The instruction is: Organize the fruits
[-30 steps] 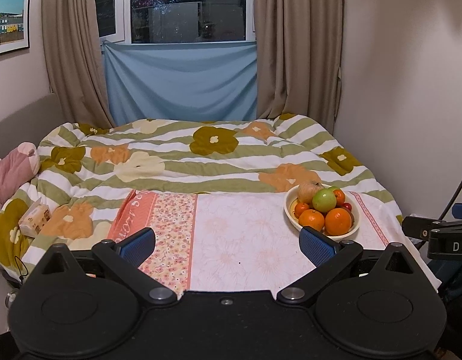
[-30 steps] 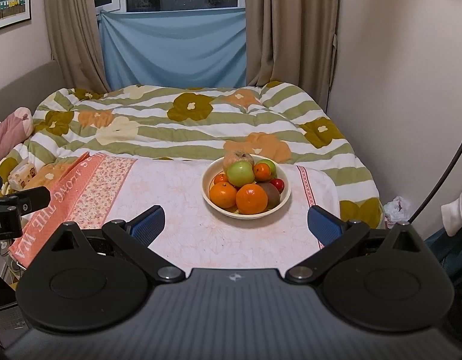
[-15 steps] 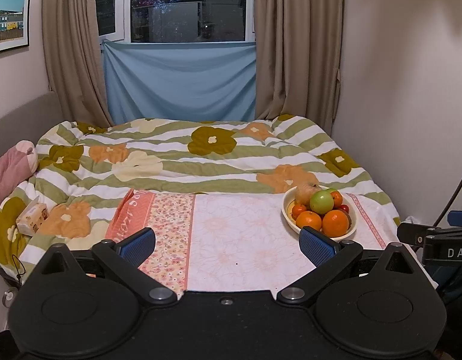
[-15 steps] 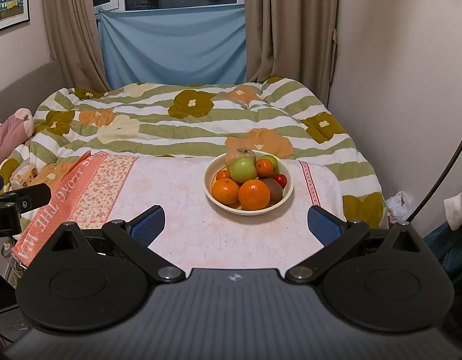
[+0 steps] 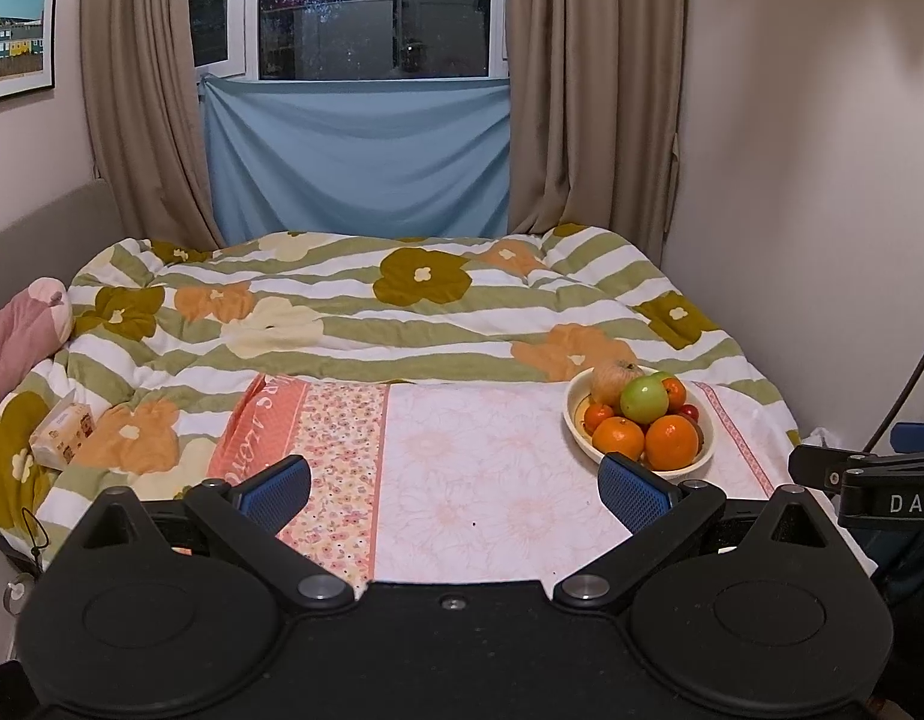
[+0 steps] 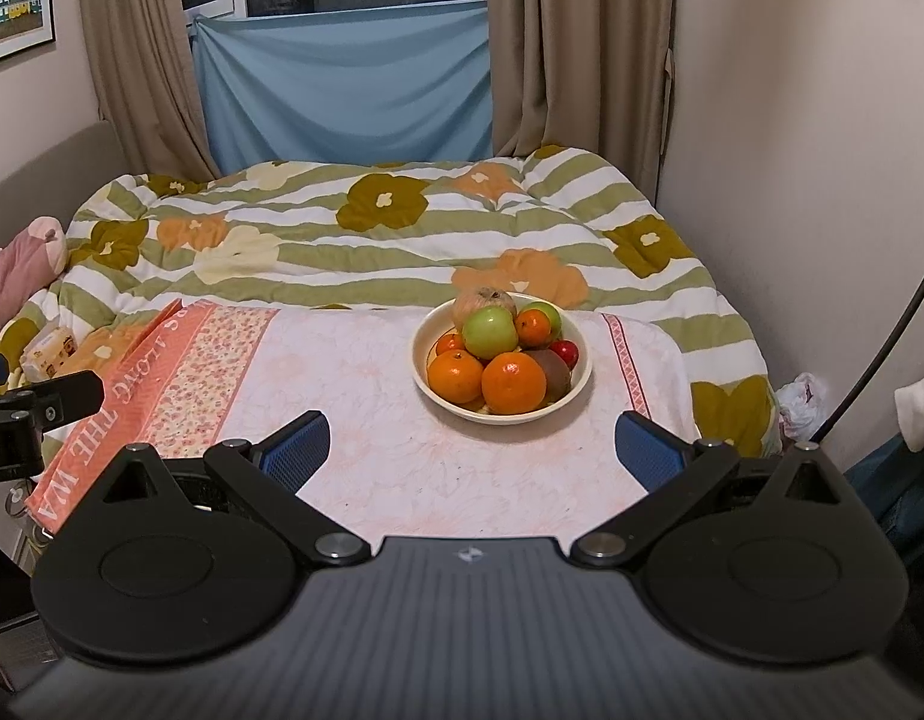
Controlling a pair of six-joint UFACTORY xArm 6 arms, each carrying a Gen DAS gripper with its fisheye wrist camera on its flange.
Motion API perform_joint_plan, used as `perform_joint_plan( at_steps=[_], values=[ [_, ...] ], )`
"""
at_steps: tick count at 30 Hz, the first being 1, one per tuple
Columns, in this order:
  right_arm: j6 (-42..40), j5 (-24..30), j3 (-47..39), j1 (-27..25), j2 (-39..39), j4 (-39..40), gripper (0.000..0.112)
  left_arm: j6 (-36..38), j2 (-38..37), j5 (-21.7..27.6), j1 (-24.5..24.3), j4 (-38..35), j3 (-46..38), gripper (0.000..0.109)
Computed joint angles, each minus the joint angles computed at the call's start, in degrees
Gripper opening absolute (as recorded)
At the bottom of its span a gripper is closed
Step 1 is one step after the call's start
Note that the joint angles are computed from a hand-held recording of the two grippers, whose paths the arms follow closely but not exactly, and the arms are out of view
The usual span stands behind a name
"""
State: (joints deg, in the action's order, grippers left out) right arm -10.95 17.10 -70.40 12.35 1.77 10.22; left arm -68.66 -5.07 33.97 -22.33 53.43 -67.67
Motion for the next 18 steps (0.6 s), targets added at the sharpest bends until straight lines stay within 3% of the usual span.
perform_joint_plan(
  at_steps=[18],
  values=[
    [2.36, 0.01, -0.06, 0.86, 0.45, -2.16, 0.103, -0.18, -0.43, -1.23, 1.00, 0.81, 0.84, 0.103]
  ],
)
